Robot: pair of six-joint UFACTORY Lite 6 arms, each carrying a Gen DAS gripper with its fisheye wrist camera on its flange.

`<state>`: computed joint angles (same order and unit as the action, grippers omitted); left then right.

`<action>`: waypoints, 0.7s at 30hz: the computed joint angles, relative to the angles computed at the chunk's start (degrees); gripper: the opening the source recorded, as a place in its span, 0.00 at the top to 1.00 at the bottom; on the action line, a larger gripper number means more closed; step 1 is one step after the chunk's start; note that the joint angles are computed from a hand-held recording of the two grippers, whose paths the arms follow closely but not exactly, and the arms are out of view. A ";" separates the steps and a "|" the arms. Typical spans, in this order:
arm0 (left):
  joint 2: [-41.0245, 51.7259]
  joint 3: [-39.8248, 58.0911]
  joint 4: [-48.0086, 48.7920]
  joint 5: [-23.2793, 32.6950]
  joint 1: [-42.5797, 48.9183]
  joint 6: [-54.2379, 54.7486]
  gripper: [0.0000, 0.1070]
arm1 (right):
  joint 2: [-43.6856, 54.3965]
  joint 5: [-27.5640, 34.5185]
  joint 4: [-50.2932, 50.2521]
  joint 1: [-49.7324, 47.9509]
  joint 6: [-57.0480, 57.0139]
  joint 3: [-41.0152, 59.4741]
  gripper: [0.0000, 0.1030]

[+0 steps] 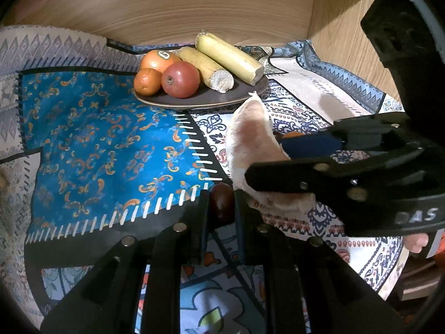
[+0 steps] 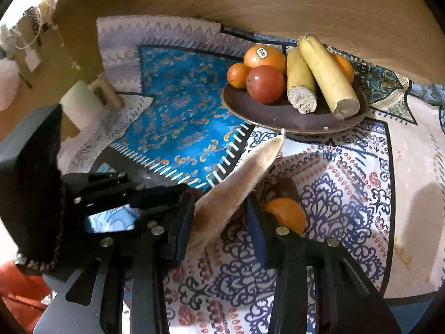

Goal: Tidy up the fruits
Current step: 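Grasp a dark date with the left tool while the right tool holds the pomelo, then carry the pomelo and date onto the plate and open both tools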

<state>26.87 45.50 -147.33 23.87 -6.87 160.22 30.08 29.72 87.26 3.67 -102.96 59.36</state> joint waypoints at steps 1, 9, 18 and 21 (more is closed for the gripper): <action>-0.75 -0.81 -1.12 0.34 0.27 1.24 0.85 | 0.07 -1.38 -0.09 0.96 0.35 0.32 0.66; -5.98 -5.52 0.48 2.37 6.96 1.81 0.85 | 2.81 -9.47 -5.54 6.20 6.82 5.08 0.66; -5.00 -6.77 3.32 5.24 10.65 0.51 0.85 | 7.73 -17.32 -16.92 12.44 18.85 12.00 0.67; -5.07 -7.06 5.18 6.18 11.86 -0.76 0.85 | 8.78 -22.51 -16.50 14.94 17.33 12.34 0.76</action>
